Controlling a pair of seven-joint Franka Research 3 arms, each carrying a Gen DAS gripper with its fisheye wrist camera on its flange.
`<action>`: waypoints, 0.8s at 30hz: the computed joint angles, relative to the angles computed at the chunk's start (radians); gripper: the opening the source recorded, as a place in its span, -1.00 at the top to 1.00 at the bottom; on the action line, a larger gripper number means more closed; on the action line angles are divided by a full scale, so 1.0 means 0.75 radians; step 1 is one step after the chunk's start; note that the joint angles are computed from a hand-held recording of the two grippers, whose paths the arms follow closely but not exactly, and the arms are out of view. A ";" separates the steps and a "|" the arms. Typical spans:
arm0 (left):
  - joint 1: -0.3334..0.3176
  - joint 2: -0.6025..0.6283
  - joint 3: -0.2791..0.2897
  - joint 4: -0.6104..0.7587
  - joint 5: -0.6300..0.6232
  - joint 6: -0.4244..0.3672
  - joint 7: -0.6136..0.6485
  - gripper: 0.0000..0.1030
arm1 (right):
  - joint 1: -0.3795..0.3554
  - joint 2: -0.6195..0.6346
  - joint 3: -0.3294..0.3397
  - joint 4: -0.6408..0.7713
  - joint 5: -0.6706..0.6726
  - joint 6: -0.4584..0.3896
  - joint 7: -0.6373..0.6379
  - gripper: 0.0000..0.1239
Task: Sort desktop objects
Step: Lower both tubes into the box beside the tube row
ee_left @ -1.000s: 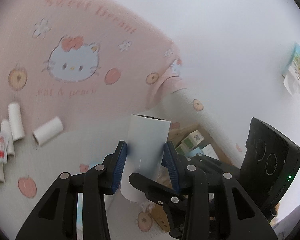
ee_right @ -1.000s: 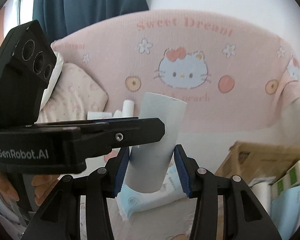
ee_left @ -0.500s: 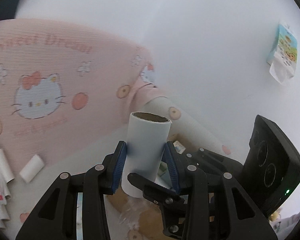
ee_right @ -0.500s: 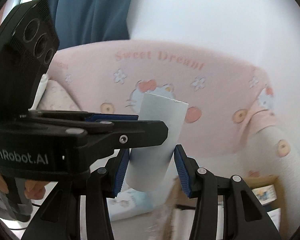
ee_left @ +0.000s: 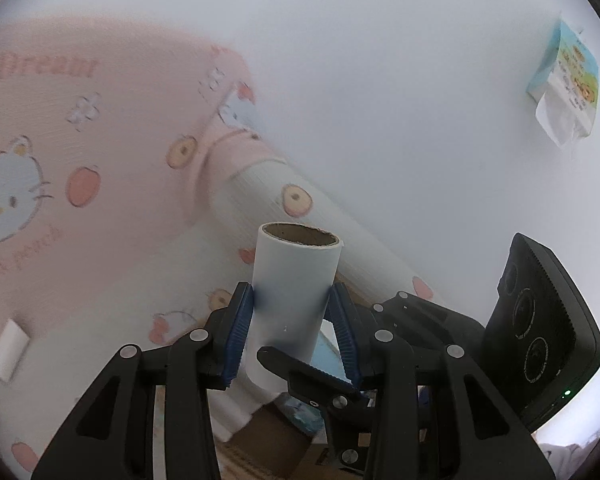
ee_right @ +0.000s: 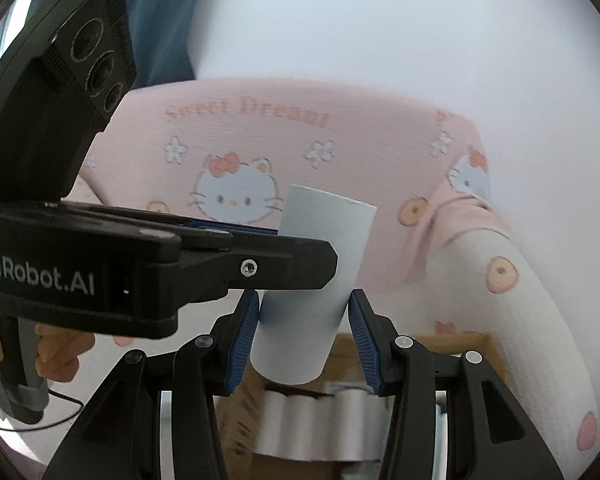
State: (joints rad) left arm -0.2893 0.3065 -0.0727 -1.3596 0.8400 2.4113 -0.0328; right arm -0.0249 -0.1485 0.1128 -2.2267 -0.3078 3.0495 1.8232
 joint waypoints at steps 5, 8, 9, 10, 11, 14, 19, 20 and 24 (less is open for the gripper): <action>0.028 0.108 -0.010 0.108 -0.137 0.018 0.117 0.16 | 0.036 -0.022 -0.067 -0.029 0.144 -0.072 -0.103 0.29; 0.038 0.167 -0.013 0.171 -0.240 -0.005 0.190 0.16 | 0.074 -0.015 -0.116 -0.038 0.272 -0.106 -0.204 0.29; 0.044 0.182 -0.017 0.186 -0.280 -0.014 0.221 0.16 | 0.087 -0.008 -0.131 -0.036 0.317 -0.124 -0.249 0.29; 0.049 0.196 -0.020 0.200 -0.318 -0.021 0.245 0.16 | 0.093 -0.001 -0.140 -0.030 0.349 -0.144 -0.283 0.29; 0.058 0.210 -0.023 0.208 -0.359 -0.020 0.264 0.16 | 0.099 0.008 -0.150 -0.019 0.379 -0.179 -0.322 0.29; 0.079 0.210 -0.026 0.161 -0.457 0.031 0.263 0.16 | 0.111 0.033 -0.170 0.010 0.455 -0.281 -0.423 0.29; 0.119 0.257 -0.046 0.168 -0.606 0.077 0.322 0.16 | 0.121 0.054 -0.202 0.034 0.616 -0.405 -0.577 0.29; 0.126 0.271 -0.054 0.184 -0.643 0.064 0.335 0.16 | 0.119 0.064 -0.208 0.045 0.649 -0.428 -0.601 0.29; 0.142 0.326 -0.070 0.254 -0.761 -0.011 0.372 0.16 | 0.113 0.098 -0.228 0.081 0.800 -0.548 -0.700 0.29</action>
